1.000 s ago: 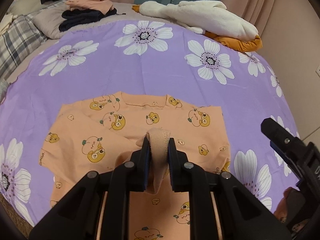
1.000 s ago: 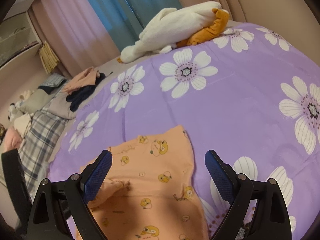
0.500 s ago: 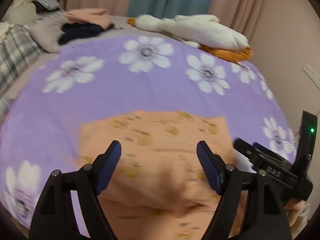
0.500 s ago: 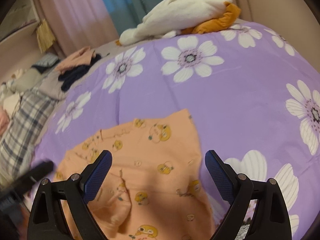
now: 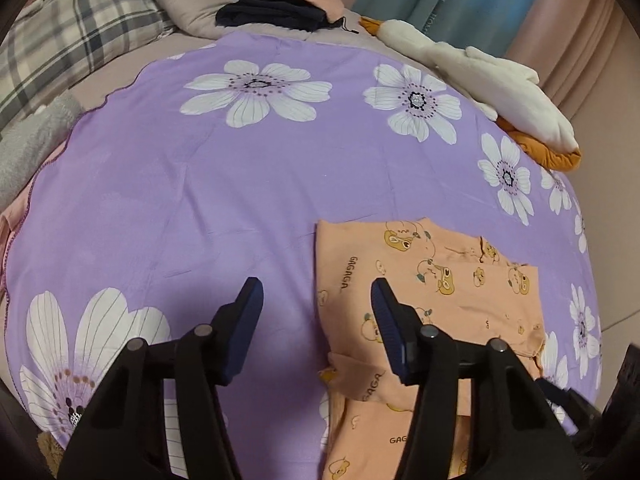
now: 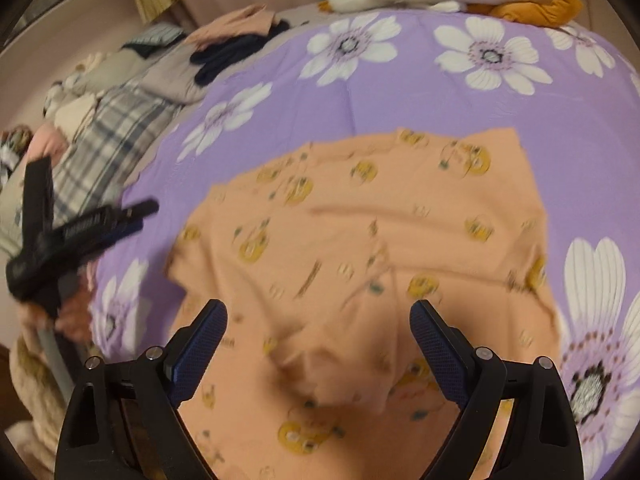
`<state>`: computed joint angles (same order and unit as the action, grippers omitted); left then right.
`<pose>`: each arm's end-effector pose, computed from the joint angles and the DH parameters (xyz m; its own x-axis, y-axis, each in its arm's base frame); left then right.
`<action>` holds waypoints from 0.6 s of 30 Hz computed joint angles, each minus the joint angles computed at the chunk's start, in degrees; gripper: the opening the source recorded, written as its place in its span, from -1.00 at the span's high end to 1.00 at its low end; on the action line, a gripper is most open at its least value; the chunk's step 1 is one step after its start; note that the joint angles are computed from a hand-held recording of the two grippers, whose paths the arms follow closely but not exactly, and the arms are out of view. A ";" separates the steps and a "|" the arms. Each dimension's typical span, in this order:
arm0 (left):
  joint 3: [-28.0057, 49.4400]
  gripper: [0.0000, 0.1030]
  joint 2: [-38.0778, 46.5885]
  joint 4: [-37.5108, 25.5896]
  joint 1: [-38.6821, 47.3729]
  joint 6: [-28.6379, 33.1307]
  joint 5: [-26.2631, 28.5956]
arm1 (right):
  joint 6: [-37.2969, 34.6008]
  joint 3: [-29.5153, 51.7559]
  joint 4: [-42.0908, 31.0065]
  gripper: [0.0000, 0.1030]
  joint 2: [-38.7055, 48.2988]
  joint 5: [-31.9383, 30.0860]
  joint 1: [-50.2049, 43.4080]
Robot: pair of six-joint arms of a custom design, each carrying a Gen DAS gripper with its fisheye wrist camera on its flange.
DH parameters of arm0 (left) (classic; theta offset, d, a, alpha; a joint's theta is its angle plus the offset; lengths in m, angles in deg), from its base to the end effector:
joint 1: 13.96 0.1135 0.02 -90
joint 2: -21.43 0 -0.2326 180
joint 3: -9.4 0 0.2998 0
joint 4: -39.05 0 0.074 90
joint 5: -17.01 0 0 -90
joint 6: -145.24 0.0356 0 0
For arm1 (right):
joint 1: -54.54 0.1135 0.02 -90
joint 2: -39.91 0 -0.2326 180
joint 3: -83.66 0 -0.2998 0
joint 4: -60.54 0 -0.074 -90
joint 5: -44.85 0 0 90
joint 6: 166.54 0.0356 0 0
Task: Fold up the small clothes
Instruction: 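Grasp the romper side edge with the right gripper, then fold the romper side inward over the body with the right gripper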
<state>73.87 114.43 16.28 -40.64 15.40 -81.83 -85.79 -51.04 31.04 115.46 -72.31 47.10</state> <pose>0.3275 -0.1585 0.1174 -0.7647 -0.3242 -0.5569 -0.1720 0.9356 -0.3085 0.2740 -0.0194 0.0964 -0.8273 -0.0362 -0.5606 -0.2490 0.9181 0.3082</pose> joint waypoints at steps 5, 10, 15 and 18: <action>-0.83 -0.05 -0.87 -0.06 0.91 0.33 1.11 | -3.04 0.34 -1.83 -0.67 1.77 2.77 2.87; -1.14 -0.05 -0.74 0.45 1.82 0.54 2.43 | -3.65 0.08 0.02 -0.24 4.64 9.80 5.90; -0.85 -0.05 0.18 0.45 2.13 0.99 2.97 | -1.98 0.73 1.48 0.73 5.83 11.18 5.81; -1.38 -0.05 -0.11 0.87 2.79 0.94 3.14 | -1.64 1.54 -0.08 0.75 1.77 7.61 3.45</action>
